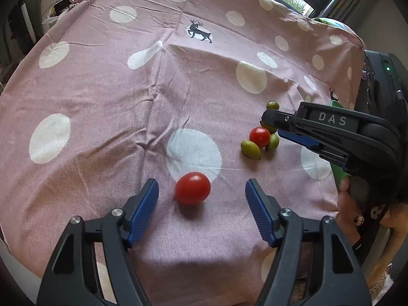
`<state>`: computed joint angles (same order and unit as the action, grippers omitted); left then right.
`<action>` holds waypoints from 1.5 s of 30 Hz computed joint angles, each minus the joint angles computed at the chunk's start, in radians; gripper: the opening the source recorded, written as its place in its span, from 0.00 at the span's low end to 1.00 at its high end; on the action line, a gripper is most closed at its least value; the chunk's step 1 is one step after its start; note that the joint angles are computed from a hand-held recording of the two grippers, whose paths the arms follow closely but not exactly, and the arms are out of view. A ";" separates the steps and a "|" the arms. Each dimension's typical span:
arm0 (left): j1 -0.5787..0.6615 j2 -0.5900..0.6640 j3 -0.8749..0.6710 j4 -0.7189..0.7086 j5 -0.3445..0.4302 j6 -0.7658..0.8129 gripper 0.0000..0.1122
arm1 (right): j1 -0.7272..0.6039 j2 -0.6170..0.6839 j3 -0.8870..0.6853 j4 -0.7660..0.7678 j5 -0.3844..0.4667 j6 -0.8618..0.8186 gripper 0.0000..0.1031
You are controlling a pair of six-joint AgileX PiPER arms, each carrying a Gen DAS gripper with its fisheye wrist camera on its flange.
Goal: Organize fruits
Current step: 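Close the right tool on a cherry tomato while the left tool grasps another tomato, then carry the tomato in the right tool to the bowl while the left tool carries its tomato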
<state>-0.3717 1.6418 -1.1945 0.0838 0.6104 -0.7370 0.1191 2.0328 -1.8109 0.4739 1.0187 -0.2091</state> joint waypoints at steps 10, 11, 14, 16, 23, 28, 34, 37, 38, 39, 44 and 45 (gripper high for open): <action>0.029 0.023 -0.004 -0.067 0.004 0.053 0.49 | 0.047 0.055 -0.060 -0.117 0.014 0.084 0.33; 0.032 0.026 -0.005 -0.072 0.003 0.057 0.48 | 0.050 0.055 -0.060 -0.121 0.011 0.085 0.33; 0.037 0.031 -0.005 -0.092 0.003 0.076 0.45 | 0.053 0.061 -0.068 -0.128 0.016 0.090 0.33; 0.038 0.035 -0.008 -0.103 0.001 0.085 0.43 | 0.057 0.070 -0.077 -0.137 0.026 0.096 0.33; 0.042 0.037 -0.006 -0.099 -0.003 0.082 0.33 | 0.074 0.085 -0.087 -0.156 0.026 0.108 0.33; 0.040 0.042 -0.005 -0.083 -0.011 0.071 0.29 | 0.082 0.088 -0.088 -0.167 0.017 0.112 0.31; 0.037 0.038 0.004 -0.080 -0.025 0.069 0.28 | 0.079 0.084 -0.078 -0.165 0.007 0.116 0.30; 0.026 0.028 0.003 -0.047 -0.024 0.040 0.28 | 0.066 0.077 -0.070 -0.151 0.004 0.111 0.30; 0.020 0.024 0.001 -0.035 -0.024 0.028 0.28 | 0.060 0.072 -0.064 -0.140 -0.001 0.106 0.30; 0.015 0.020 -0.002 -0.025 -0.023 0.019 0.28 | 0.054 0.066 -0.059 -0.132 -0.005 0.102 0.30; -0.013 0.007 -0.024 0.036 -0.021 -0.027 0.28 | 0.026 0.025 -0.016 -0.088 -0.037 0.073 0.30; -0.019 0.007 -0.029 0.046 -0.018 -0.033 0.28 | 0.021 0.019 -0.011 -0.079 -0.042 0.065 0.30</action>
<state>-0.3910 1.6485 -1.2239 0.1302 0.5923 -0.7703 0.1402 2.0516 -1.8217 0.3951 0.9768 -0.1443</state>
